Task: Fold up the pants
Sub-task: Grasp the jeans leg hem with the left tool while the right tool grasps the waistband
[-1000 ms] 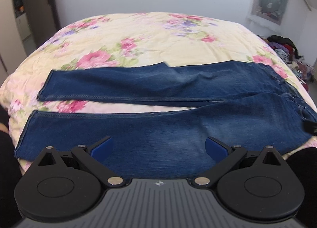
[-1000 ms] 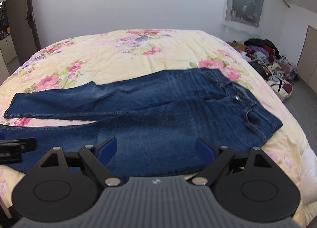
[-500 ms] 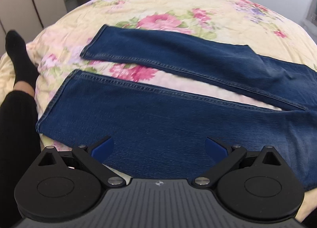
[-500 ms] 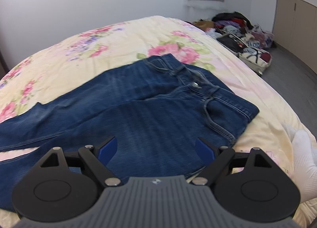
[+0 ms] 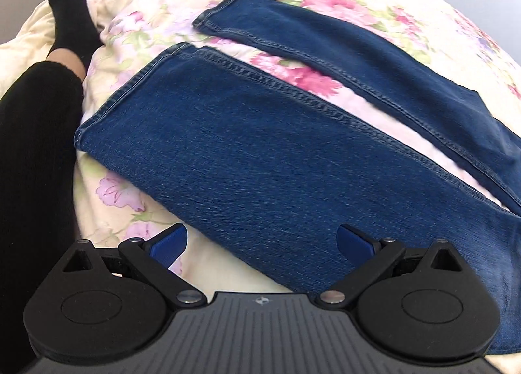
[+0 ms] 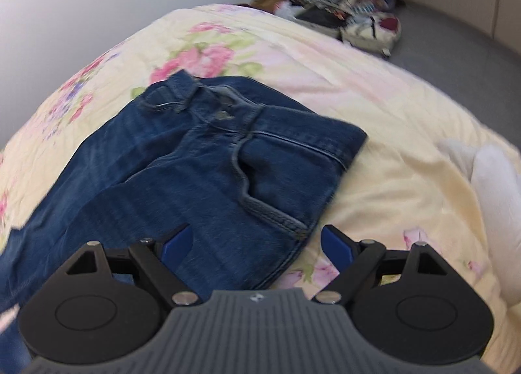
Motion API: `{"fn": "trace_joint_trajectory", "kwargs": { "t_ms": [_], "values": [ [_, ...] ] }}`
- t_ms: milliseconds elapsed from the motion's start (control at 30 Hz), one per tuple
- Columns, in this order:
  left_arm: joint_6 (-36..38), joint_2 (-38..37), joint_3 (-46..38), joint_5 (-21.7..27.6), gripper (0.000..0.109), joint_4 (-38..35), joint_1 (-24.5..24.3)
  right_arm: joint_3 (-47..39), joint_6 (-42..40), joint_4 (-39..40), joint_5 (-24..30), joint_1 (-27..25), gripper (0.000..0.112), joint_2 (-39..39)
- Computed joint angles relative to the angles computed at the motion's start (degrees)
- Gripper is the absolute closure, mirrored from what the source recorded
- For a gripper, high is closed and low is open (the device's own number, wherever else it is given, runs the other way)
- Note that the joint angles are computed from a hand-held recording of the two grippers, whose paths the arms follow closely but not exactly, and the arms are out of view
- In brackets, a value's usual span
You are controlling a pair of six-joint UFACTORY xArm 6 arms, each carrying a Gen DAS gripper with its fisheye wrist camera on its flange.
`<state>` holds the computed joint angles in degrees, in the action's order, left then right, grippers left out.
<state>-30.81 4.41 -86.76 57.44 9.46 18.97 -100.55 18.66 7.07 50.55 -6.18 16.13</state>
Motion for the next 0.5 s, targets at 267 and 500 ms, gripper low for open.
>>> {"fn": "trace_joint_trajectory", "kwargs": {
  "t_ms": [267,500],
  "values": [
    [-2.2,0.0,2.7,-3.8,0.006,-9.7,3.5,6.8,5.6,14.2,-7.5,-4.0,0.031,0.7],
    [-5.8,-1.9,7.4,-11.2,0.006,-16.2,5.6,9.7,2.2,24.5,-12.8,-4.0,0.05,1.4]
  ]
}}
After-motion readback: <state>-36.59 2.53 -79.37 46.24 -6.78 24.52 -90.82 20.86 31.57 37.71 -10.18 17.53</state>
